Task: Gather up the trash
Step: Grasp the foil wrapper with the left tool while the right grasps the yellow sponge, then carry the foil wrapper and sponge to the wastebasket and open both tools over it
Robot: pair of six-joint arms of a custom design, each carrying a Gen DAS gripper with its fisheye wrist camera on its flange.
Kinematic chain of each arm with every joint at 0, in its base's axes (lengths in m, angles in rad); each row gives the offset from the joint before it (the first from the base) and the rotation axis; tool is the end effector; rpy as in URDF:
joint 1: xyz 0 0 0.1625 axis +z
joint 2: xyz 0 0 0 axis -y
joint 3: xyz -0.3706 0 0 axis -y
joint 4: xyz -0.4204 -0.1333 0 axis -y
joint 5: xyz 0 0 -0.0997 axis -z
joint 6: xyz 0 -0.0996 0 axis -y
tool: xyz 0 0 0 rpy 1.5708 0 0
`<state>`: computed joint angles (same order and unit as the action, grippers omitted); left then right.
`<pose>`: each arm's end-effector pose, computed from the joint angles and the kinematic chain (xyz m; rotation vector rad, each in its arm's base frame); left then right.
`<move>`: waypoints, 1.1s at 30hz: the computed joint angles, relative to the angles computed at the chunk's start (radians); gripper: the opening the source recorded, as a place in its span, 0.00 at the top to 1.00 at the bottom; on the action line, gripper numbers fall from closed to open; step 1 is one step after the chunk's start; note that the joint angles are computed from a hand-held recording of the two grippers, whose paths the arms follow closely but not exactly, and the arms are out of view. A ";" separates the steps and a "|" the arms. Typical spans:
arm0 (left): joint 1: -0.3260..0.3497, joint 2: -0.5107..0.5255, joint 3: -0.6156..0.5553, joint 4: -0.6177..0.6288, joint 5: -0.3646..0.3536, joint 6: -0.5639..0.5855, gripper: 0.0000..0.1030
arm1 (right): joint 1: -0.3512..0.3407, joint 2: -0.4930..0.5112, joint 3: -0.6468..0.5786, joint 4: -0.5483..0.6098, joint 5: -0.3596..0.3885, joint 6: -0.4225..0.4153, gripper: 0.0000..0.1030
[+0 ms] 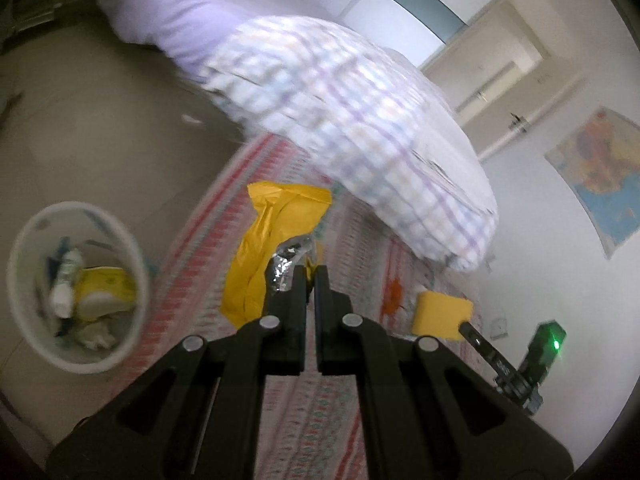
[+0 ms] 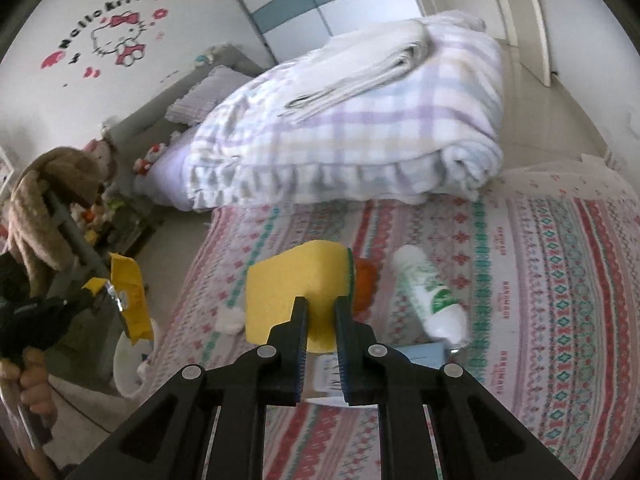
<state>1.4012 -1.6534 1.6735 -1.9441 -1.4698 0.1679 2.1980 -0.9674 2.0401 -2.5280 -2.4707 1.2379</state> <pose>0.0539 -0.5343 0.4649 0.4764 2.9570 -0.5346 0.3400 -0.3749 0.0253 -0.6537 -2.2954 0.8433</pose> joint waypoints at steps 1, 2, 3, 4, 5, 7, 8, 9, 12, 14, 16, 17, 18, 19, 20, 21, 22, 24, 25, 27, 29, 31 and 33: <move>0.015 0.007 -0.018 0.003 0.005 -0.008 0.96 | 0.002 0.013 -0.009 -0.012 0.007 -0.012 0.87; 0.033 0.017 -0.040 0.006 0.005 -0.019 0.96 | 0.003 0.024 -0.016 -0.024 0.013 -0.020 0.87; 0.047 0.024 -0.056 0.009 0.007 -0.025 0.96 | 0.005 0.036 -0.024 -0.038 0.022 -0.031 0.87; 0.059 0.030 -0.070 0.013 0.011 -0.030 0.96 | 0.006 0.049 -0.032 -0.050 0.029 -0.042 0.87; 0.075 0.041 -0.094 0.020 0.021 -0.038 0.96 | 0.007 0.062 -0.042 -0.061 0.036 -0.054 0.87; 0.103 0.057 -0.127 0.034 0.031 -0.056 0.96 | 0.009 0.084 -0.056 -0.090 0.049 -0.077 0.87; 0.111 0.062 -0.137 0.041 0.035 -0.064 0.96 | 0.010 0.096 -0.064 -0.104 0.054 -0.089 0.87; 0.123 0.070 -0.152 0.053 0.040 -0.073 0.96 | 0.012 0.103 -0.069 -0.116 0.060 -0.096 0.87; 0.145 0.086 -0.180 0.080 0.052 -0.087 0.96 | 0.015 0.133 -0.082 -0.185 0.080 -0.135 0.87; 0.153 0.096 -0.194 0.095 0.060 -0.095 0.96 | 0.016 0.153 -0.093 -0.221 0.094 -0.155 0.87; 0.167 0.112 -0.216 0.125 0.036 -0.105 0.96 | 0.016 0.176 -0.108 -0.255 0.112 -0.171 0.87; 0.174 0.122 -0.227 0.146 0.020 -0.109 0.96 | 0.017 0.190 -0.118 -0.268 0.119 -0.179 0.87; 0.178 0.132 -0.236 0.164 0.021 -0.119 0.96 | 0.016 0.201 -0.127 -0.276 0.126 -0.186 0.87; 0.179 0.141 -0.245 0.179 0.034 -0.131 0.95 | 0.014 0.214 -0.137 -0.284 0.134 -0.194 0.87; 0.181 0.156 -0.259 0.204 0.066 -0.160 0.92 | 0.013 0.228 -0.147 -0.298 0.145 -0.203 0.87; 0.183 0.169 -0.272 0.225 0.089 -0.183 0.76 | 0.013 0.238 -0.152 -0.306 0.153 -0.207 0.87; 0.187 0.181 -0.286 0.243 0.103 -0.206 0.55 | 0.012 0.249 -0.161 -0.313 0.159 -0.211 0.87; 0.209 0.197 -0.312 0.253 0.091 -0.254 0.46 | 0.011 0.270 -0.175 -0.329 0.172 -0.219 0.87; 0.217 0.201 -0.324 0.255 0.080 -0.263 0.46 | 0.009 0.281 -0.183 -0.339 0.181 -0.222 0.87; 0.223 0.190 -0.326 0.227 0.068 -0.266 0.46 | 0.004 0.303 -0.199 -0.352 0.196 -0.229 0.87; 0.216 0.164 -0.305 0.176 0.099 -0.262 0.46 | -0.001 0.330 -0.223 -0.369 0.215 -0.242 0.87; 0.212 0.147 -0.289 0.141 0.128 -0.260 0.46 | -0.005 0.371 -0.265 -0.377 0.238 -0.261 0.87; 0.216 0.137 -0.282 0.109 0.152 -0.279 0.46 | -0.010 0.420 -0.318 -0.390 0.259 -0.284 0.87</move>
<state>1.6174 -1.5160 1.3911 -1.8356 -1.3177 -0.1107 2.1881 -0.5472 1.7222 -2.9181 -2.2119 0.9541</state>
